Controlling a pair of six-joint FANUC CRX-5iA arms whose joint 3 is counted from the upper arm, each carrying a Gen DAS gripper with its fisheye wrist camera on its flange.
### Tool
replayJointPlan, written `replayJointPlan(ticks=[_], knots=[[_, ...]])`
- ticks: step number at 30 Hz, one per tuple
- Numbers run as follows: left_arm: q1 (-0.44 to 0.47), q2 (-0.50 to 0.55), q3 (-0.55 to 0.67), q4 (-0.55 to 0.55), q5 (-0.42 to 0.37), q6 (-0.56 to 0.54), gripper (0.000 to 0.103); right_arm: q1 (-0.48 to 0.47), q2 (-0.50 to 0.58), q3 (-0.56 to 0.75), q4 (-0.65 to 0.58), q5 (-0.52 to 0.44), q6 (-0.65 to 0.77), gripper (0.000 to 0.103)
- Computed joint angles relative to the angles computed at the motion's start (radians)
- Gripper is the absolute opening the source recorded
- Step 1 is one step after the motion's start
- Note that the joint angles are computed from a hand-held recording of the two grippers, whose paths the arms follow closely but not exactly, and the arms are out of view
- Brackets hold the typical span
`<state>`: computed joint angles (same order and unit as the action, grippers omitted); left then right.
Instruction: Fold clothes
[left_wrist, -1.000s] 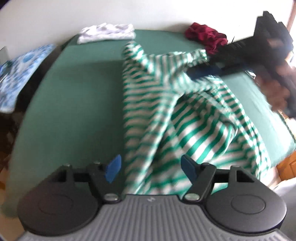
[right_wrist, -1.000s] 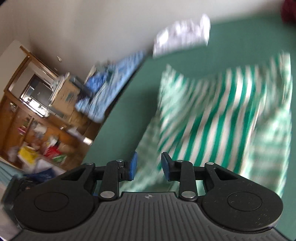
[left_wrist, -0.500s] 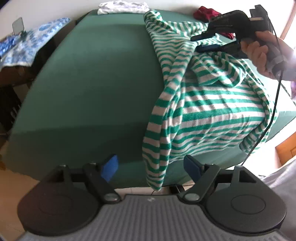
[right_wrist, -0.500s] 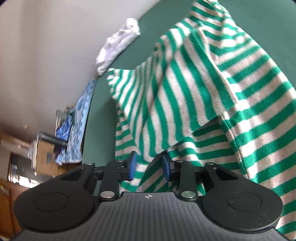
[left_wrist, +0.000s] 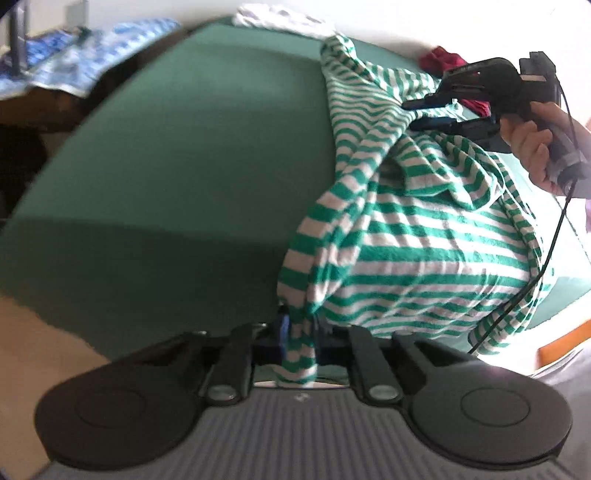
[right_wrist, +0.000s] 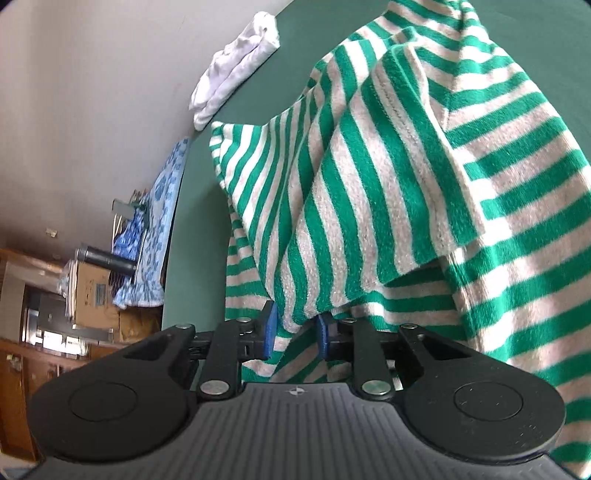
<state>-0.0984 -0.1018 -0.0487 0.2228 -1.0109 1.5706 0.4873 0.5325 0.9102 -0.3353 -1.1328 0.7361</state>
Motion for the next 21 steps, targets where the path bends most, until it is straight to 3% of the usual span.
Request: replayJointPlan(ticks=[4,8,12,14,17,20,21], knots=[[-0.111,-0.036,0.077,-0.150,-0.049,0.234,0.001,-0.015,0.024,0.051,-0.028,-0.044,0.093,0.013],[-0.286,0.003,0.232,-0.360,-0.125,0.449,0.001,-0.007,0.044,0.094,-0.002,-0.055,0.214,0.010],[-0.399,0.097,0.361,-0.479,-0.256,0.519,0.003,0.013,0.020,0.056,0.052,0.043,0.346,0.010],[-0.413,0.129,0.380,-0.466,-0.291,0.524,0.003,0.015,0.014,0.044,0.066,0.078,0.391,0.009],[-0.436,0.164,0.392,-0.444,-0.313,0.538,0.015,0.001,0.049,0.097,0.039,0.032,0.418,0.009],[-0.487,0.194,0.445,-0.539,-0.352,0.563,0.026,0.001,0.093,0.150,0.053,-0.035,0.409,0.009],[-0.505,0.209,0.470,-0.586,-0.370,0.570,0.042,-0.003,0.095,0.148,0.047,-0.036,0.402,0.009]])
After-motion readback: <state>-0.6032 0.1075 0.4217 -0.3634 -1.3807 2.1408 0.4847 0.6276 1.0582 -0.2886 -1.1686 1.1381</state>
